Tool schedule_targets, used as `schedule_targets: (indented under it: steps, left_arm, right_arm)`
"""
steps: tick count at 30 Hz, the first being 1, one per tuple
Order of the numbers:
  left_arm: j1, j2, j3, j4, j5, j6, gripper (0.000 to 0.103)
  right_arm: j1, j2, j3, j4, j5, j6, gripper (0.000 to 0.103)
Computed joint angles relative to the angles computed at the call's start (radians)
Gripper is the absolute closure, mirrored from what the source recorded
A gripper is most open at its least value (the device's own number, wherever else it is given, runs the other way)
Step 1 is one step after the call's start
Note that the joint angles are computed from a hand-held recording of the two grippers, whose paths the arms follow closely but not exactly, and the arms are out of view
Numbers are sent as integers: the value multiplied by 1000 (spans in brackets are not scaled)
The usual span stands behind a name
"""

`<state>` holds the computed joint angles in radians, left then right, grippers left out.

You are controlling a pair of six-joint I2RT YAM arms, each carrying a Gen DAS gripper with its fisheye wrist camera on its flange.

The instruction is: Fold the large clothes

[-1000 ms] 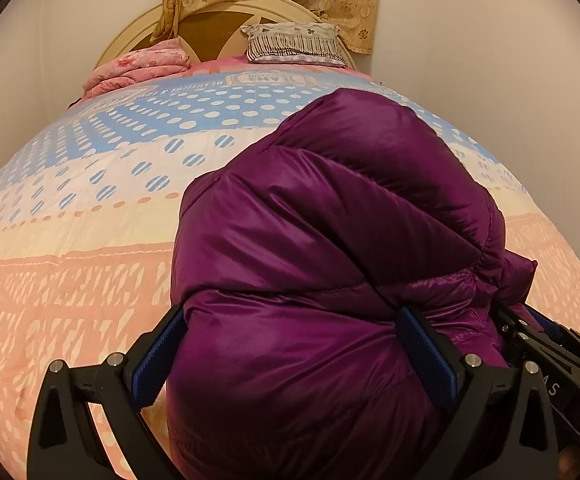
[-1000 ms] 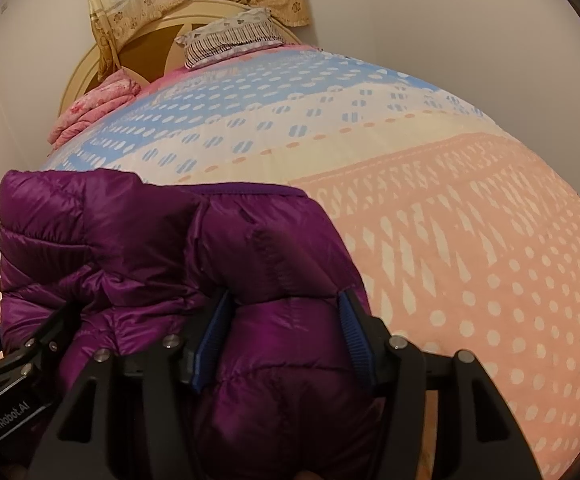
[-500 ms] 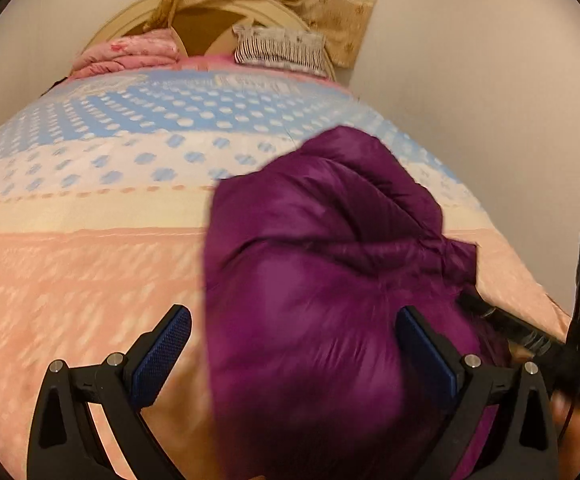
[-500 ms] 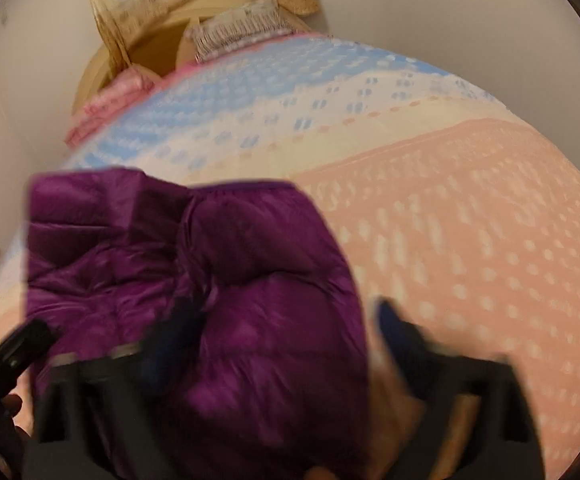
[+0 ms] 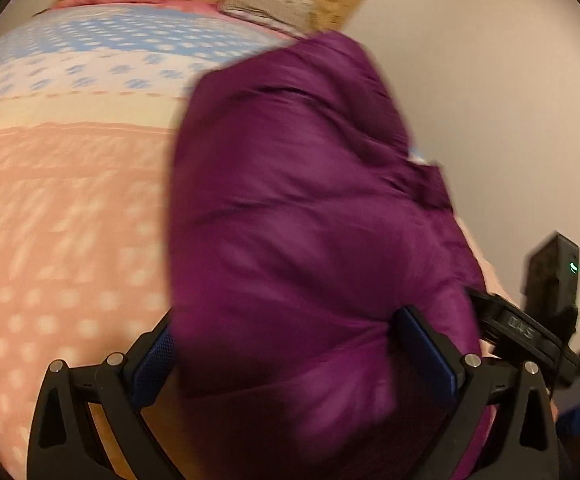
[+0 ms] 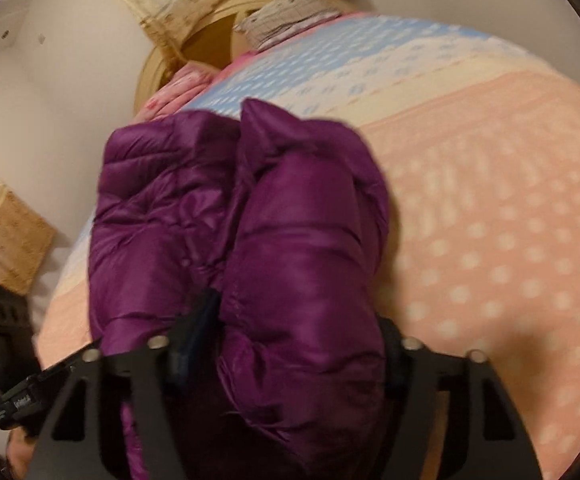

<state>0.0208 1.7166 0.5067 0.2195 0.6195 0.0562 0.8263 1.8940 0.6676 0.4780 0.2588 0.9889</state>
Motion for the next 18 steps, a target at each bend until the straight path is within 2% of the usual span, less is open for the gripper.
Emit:
schedule_targets:
  steps: [1,2,3,5,8,12,15,18]
  left_arm:
    - [-26,-44,-27,17,-30,10,9]
    - [-42,-86,-35,4,-44,15,20]
    - [-45,-133,-54,-5,-51,33,25]
    - [-13,-231,-74,-65,-28,70,36]
    - [55,-419,-96,-186,-37,140,38]
    - [218,-631,-41,-411,9,246,38]
    - [368,-673,20,-521,53,342,38]
    - [502,-642,76,-570,92,408,38]
  right_arm:
    - [-2,-5,-15,39,-18,-6,60]
    - [4,-11,-21,43,-12,-12,65]
    - [18,-30,-19,27,7,-26,72]
    - [56,-64,-19,39,38,-52,76]
    - [90,-84,6,61,41,-66,78]
    - [136,-43,147,40,20,-121,78]
    - [151,48,318,16,-41,-163,78]
    - [164,164,521,-51,-94,-203,78]
